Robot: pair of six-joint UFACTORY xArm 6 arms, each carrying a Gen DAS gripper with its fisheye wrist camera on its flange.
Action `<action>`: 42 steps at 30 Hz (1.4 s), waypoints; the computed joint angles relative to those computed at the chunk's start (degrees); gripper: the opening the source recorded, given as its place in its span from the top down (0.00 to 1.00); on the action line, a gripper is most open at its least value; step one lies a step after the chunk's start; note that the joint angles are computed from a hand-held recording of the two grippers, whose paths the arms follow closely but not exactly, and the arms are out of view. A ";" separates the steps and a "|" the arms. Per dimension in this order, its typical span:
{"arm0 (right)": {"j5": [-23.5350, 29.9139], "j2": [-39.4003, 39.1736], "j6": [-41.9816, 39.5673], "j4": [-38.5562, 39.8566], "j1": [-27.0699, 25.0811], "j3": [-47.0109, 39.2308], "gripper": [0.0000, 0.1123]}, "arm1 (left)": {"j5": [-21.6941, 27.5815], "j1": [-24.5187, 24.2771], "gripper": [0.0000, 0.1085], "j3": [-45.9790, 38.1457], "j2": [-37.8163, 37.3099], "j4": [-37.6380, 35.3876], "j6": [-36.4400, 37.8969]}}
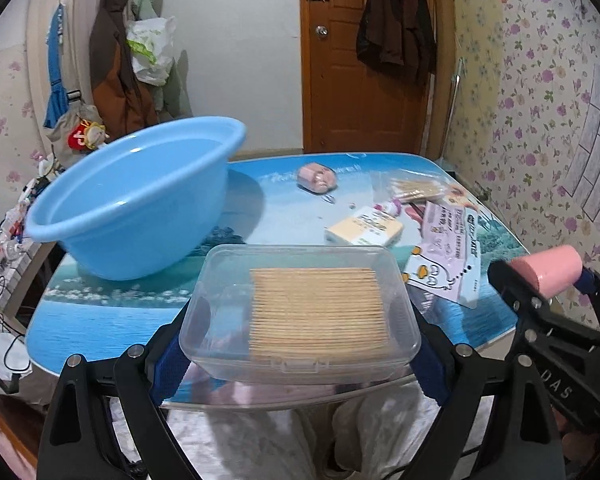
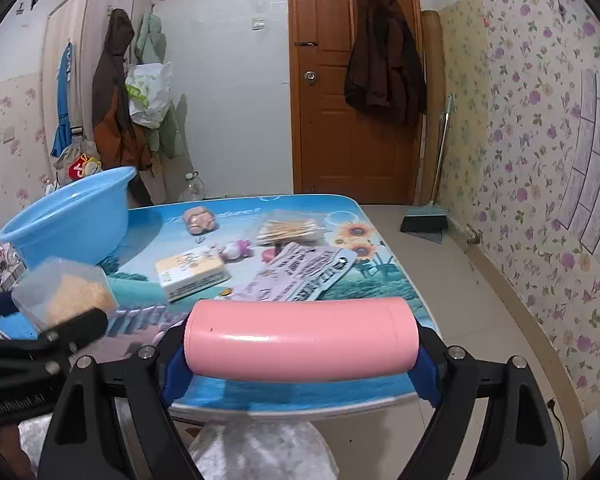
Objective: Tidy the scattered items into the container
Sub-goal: 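Carry the toothpick box and pink cylinder toward the light-blue basin with both grippers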
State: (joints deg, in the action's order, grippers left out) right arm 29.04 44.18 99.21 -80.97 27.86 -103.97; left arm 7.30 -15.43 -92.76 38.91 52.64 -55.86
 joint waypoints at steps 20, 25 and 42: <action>4.35 -1.67 -0.41 -0.12 5.39 0.36 0.22 | -5.39 5.37 0.16 8.58 -6.82 18.33 -18.88; 4.29 -1.56 -1.10 0.93 5.40 0.25 0.22 | -5.57 5.06 0.16 9.24 -6.66 13.98 -14.59; 3.81 -1.84 -1.27 2.17 5.02 1.04 0.22 | -5.54 4.59 0.16 9.31 -6.03 9.47 -9.79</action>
